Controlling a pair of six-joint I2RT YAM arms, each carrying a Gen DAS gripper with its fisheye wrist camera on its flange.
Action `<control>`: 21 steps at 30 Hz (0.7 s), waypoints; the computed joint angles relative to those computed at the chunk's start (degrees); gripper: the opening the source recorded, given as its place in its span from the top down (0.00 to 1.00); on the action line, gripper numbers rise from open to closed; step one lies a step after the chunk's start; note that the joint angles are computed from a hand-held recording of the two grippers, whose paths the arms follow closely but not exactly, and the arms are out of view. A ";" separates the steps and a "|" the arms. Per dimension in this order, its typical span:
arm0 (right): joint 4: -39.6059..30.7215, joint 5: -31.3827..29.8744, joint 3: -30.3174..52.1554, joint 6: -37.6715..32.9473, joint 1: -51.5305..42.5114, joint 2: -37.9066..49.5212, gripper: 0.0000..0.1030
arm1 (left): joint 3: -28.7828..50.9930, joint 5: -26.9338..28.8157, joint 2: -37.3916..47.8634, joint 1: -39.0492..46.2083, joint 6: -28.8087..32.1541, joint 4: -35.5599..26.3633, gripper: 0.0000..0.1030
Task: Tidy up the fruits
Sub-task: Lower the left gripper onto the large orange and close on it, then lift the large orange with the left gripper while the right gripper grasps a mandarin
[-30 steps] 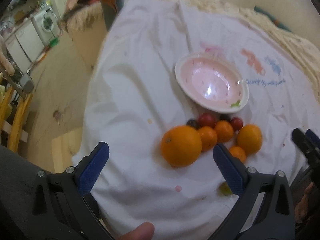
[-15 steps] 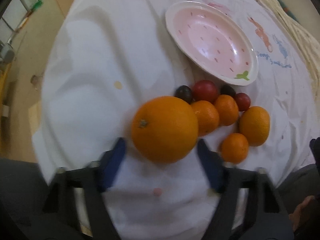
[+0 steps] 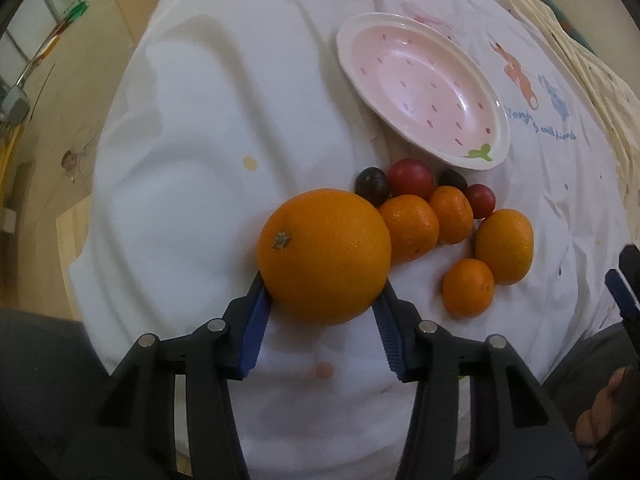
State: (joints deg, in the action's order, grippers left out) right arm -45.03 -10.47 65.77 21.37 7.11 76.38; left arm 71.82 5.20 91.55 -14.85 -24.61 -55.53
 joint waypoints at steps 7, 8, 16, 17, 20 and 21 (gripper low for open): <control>-8.53 -12.78 10.44 -3.44 -2.16 18.98 0.17 | -1.22 -0.46 -1.71 0.31 0.18 0.02 0.56; -8.94 -12.60 11.13 -3.63 -1.32 20.34 0.18 | -1.32 -0.45 -1.74 0.38 0.21 0.07 0.56; -7.88 -9.76 12.76 -5.70 3.47 26.14 0.30 | -1.77 -1.20 -2.00 -0.02 -0.52 1.02 0.56; -7.53 -11.19 12.37 -6.00 3.11 25.98 0.37 | -1.79 -1.35 -2.09 -0.05 -0.60 1.15 0.56; -6.11 -11.96 10.51 -5.92 2.63 24.57 0.39 | -2.00 -1.97 -2.60 -0.19 -0.90 1.76 0.57; -5.84 -12.19 9.94 -5.89 2.44 24.09 0.40 | -1.97 -2.24 -2.79 -0.25 -0.98 1.96 0.57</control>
State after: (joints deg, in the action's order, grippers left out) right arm -50.86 -22.66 75.71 15.48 9.55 100.47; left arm 69.84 2.95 88.76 -15.10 -25.59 -53.57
